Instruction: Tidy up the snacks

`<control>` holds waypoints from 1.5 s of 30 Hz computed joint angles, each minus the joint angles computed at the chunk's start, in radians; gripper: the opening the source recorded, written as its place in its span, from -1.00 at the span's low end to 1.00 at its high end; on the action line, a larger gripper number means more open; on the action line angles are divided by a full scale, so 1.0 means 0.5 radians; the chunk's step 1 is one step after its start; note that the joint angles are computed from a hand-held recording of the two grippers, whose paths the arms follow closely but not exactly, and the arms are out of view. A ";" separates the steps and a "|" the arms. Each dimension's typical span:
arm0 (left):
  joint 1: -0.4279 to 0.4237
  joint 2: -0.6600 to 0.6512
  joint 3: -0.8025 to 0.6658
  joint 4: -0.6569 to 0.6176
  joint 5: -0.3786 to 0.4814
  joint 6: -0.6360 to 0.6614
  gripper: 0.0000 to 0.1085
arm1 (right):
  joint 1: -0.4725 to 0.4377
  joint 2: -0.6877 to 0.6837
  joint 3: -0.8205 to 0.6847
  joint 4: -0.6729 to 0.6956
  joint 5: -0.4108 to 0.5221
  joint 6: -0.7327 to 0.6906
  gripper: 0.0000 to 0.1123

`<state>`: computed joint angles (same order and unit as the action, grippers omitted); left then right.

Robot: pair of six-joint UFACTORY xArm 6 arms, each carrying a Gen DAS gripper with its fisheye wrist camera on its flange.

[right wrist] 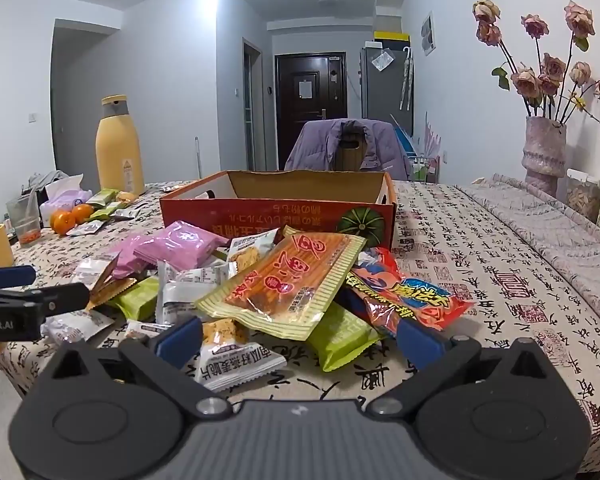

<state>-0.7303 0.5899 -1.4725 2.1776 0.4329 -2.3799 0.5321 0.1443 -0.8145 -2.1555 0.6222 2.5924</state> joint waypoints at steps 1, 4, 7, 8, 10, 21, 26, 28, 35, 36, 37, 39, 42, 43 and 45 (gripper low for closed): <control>0.001 0.005 -0.007 0.002 -0.003 -0.003 0.90 | -0.004 0.002 -0.002 -0.005 -0.006 0.003 0.83; 0.002 0.018 -0.024 0.007 -0.007 -0.008 0.90 | -0.012 0.014 -0.015 -0.015 -0.019 0.009 0.83; 0.006 0.033 -0.041 0.015 -0.016 -0.015 0.90 | -0.016 0.030 -0.028 -0.021 -0.023 0.013 0.83; 0.006 0.034 -0.041 0.017 -0.016 -0.020 0.90 | -0.020 0.035 -0.035 -0.021 -0.028 0.012 0.83; 0.010 0.037 -0.046 0.034 -0.021 -0.041 0.90 | -0.023 0.045 -0.047 -0.012 -0.031 0.002 0.83; 0.021 0.060 -0.081 0.152 -0.065 -0.188 0.90 | -0.010 0.032 -0.036 0.013 -0.009 -0.020 0.83; 0.019 0.072 -0.098 0.187 -0.086 -0.218 0.90 | -0.010 0.021 -0.028 0.037 0.000 -0.030 0.83; 0.019 0.071 -0.097 0.194 -0.086 -0.222 0.90 | -0.010 0.022 -0.027 0.036 0.001 -0.028 0.83; 0.020 0.071 -0.097 0.198 -0.086 -0.225 0.90 | -0.011 0.024 -0.031 0.033 -0.006 -0.033 0.83; 0.020 0.070 -0.096 0.201 -0.085 -0.227 0.90 | -0.011 0.024 -0.031 0.033 -0.006 -0.033 0.83; 0.019 0.071 -0.095 0.204 -0.084 -0.229 0.90 | -0.011 0.024 -0.031 0.033 -0.006 -0.033 0.83; 0.019 0.070 -0.095 0.208 -0.084 -0.232 0.90 | -0.010 0.025 -0.031 0.034 -0.004 -0.035 0.83; 0.019 0.071 -0.095 0.211 -0.085 -0.234 0.90 | -0.012 0.025 -0.031 0.031 -0.006 -0.033 0.83; 0.018 0.071 -0.095 0.208 -0.083 -0.232 0.90 | -0.012 0.025 -0.032 0.034 -0.007 -0.036 0.83; 0.018 0.071 -0.095 0.211 -0.082 -0.233 0.90 | -0.012 0.026 -0.032 0.035 -0.006 -0.036 0.83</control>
<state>-0.7214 0.6252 -1.5202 2.2830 0.3918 -2.4963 0.5261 0.1571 -0.8307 -2.1380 0.6194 2.5745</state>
